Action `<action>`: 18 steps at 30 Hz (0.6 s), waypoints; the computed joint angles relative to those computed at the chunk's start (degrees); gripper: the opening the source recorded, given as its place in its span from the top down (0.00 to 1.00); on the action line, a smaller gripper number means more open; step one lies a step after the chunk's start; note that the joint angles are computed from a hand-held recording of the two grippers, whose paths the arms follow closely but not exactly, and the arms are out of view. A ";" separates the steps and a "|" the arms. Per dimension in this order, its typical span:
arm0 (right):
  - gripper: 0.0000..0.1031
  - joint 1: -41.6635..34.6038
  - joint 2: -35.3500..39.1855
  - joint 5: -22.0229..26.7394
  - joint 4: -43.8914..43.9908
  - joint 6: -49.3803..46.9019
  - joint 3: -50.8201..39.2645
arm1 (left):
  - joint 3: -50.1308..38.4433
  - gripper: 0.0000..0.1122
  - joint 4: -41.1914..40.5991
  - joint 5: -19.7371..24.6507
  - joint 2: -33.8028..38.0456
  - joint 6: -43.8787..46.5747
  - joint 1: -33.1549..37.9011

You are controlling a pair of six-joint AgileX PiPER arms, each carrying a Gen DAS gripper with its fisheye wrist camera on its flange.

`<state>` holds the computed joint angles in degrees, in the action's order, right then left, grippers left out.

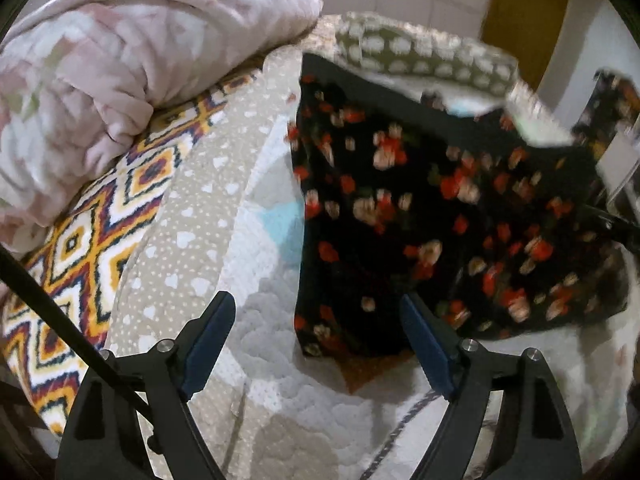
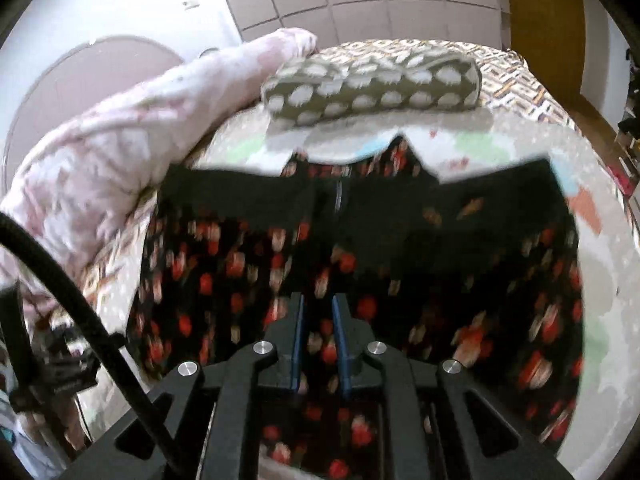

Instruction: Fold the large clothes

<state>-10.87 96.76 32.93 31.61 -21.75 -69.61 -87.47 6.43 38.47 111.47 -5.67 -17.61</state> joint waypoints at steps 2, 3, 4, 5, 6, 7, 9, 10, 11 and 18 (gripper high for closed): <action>0.85 1.73 1.73 -2.60 -2.25 2.33 2.88 | -1.63 0.26 1.59 2.34 2.31 -1.68 -0.48; 0.86 2.30 2.91 -3.58 -4.55 5.10 3.23 | -2.17 0.26 -0.15 3.21 2.93 -0.92 -0.01; 0.89 2.69 4.96 -4.61 -7.07 8.07 3.11 | -1.94 0.26 -1.90 3.44 2.69 -0.38 0.53; 0.89 2.53 6.89 -5.50 -7.29 9.28 2.95 | -1.15 0.26 -3.10 3.27 1.97 -0.06 0.94; 0.90 2.08 6.90 -6.58 -5.22 8.31 3.43 | -0.17 0.26 -4.20 3.03 0.92 0.61 1.32; 0.90 1.56 6.78 -6.47 -3.51 7.42 3.45 | 1.00 0.26 -4.94 2.70 -0.33 1.48 1.60; 0.89 1.58 5.28 -5.34 -4.83 10.33 3.10 | 3.98 0.26 -4.56 1.39 -3.30 1.61 1.77; 0.88 2.10 3.72 -6.25 -6.39 11.89 3.88 | 5.64 0.26 -4.47 0.32 -4.76 1.47 1.85; 0.88 2.85 1.60 -7.44 -7.73 13.02 5.10 | 7.59 0.26 -4.71 -0.95 -6.46 1.48 2.07; 0.88 9.97 -4.71 -12.03 -7.36 14.14 7.48 | 16.29 0.26 -6.76 -4.68 -13.26 1.83 3.65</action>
